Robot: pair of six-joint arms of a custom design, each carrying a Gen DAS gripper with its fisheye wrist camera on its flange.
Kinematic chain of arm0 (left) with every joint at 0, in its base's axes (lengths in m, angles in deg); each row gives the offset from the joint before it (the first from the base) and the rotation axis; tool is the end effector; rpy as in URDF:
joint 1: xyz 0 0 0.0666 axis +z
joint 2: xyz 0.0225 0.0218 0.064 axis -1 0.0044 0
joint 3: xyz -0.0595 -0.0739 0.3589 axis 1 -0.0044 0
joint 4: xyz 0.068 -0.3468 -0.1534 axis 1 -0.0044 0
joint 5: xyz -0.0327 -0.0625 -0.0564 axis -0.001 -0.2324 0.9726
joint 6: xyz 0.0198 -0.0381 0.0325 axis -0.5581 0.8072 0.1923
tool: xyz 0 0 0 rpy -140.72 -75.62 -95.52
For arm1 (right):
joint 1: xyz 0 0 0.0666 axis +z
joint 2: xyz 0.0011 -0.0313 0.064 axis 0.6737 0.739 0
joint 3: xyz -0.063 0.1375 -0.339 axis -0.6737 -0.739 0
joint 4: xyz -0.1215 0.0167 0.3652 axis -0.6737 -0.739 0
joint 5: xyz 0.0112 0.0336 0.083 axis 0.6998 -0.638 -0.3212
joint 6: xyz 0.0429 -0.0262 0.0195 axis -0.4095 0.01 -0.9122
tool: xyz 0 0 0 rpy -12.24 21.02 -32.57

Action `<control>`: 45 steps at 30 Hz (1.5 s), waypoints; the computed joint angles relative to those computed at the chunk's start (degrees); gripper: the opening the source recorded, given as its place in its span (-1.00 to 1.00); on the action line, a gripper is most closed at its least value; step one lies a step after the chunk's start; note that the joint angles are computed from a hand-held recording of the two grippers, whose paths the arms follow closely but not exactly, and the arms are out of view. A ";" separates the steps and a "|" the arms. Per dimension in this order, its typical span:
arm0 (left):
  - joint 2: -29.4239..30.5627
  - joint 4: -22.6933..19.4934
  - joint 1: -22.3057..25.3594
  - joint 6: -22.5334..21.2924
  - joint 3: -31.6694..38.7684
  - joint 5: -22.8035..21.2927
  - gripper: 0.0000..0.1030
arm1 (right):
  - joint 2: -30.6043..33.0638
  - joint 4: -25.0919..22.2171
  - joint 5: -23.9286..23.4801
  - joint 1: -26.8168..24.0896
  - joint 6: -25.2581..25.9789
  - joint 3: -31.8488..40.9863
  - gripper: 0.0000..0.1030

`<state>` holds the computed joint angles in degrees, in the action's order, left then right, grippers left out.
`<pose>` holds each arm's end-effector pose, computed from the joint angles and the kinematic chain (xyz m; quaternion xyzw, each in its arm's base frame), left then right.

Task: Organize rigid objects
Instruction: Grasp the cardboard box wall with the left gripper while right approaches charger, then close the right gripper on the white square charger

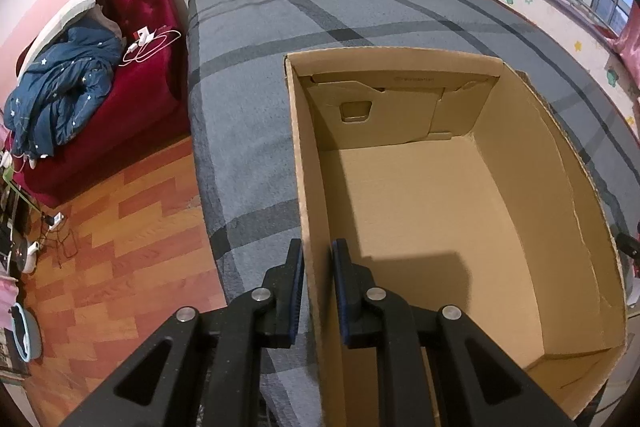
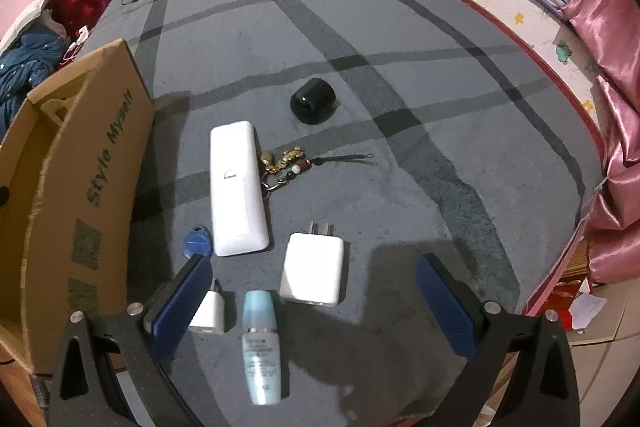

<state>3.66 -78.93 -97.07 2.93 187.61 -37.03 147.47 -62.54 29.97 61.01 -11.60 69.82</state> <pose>0.3552 -0.0442 0.5740 0.0443 0.9680 0.0056 0.2468 0.3165 0.0971 0.5668 0.0435 0.9747 -0.0542 0.2125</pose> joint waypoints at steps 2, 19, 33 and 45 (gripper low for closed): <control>-0.03 0.19 0.17 0.05 -0.07 0.38 -0.70 | -0.21 0.94 -1.20 -0.91 0.99 -1.41 0.99; -0.28 0.70 -0.02 -0.43 -0.38 0.10 -0.70 | 0.51 4.56 -7.21 -5.94 2.91 -8.56 0.27; -0.38 1.10 -0.58 -0.06 -0.64 -0.64 -0.70 | -0.70 5.61 -8.93 -5.87 2.22 -9.55 -0.11; -1.13 1.87 -0.43 0.50 -1.62 -0.16 -0.70 | -0.80 2.79 -7.30 -4.37 0.52 -4.57 -0.11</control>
